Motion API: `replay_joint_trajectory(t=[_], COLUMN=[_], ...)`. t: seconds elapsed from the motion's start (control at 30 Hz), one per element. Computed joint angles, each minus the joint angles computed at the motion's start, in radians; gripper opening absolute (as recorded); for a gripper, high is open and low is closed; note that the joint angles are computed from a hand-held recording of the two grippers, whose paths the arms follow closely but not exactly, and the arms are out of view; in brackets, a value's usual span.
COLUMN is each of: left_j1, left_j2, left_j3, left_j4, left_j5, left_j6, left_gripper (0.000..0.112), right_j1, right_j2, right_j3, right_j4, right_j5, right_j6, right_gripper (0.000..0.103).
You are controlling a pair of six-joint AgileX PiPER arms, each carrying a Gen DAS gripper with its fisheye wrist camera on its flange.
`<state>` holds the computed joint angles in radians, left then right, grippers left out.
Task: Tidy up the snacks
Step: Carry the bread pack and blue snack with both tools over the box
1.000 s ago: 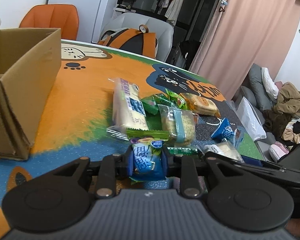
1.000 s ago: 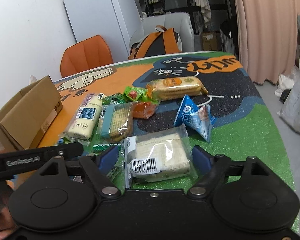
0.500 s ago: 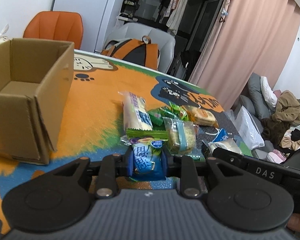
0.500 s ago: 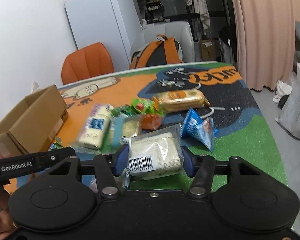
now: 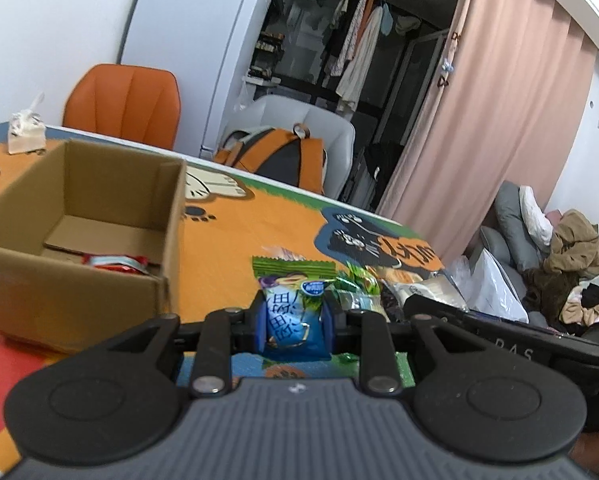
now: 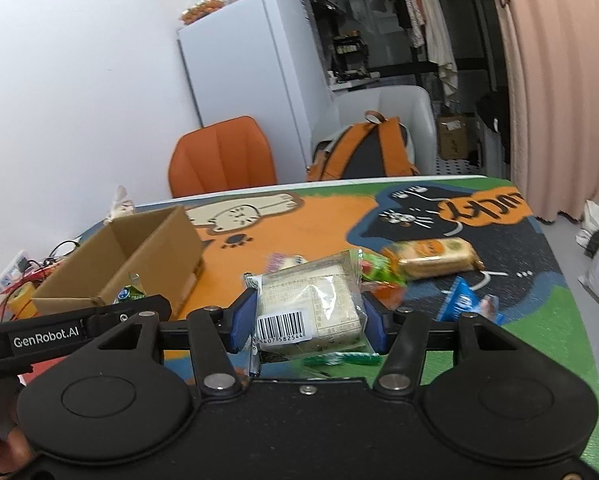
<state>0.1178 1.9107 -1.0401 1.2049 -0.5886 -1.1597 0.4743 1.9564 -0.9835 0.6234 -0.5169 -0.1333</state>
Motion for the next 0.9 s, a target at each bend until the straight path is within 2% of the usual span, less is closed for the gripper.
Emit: replay_joint_trajectory(t=[0.53, 0.9], left_j1=[0.113, 0.18], left_j2=[-0.054, -0.019], left_j3=[0.022, -0.047], left_j4=[0.025, 0.065], left_j5=[-0.061, -0.059], left_j6=[-0.022, -0.098], left_gripper=[0.026, 0.026], right_j1=[0.101, 0.136], right_j2=[0.005, 0.038], right_j3=[-0.11, -0.194], right_j4=[0.159, 0.209], right_j5=[0.009, 0.023], right_j6=[-0.187, -0.262], right_gripper=[0.055, 0.055])
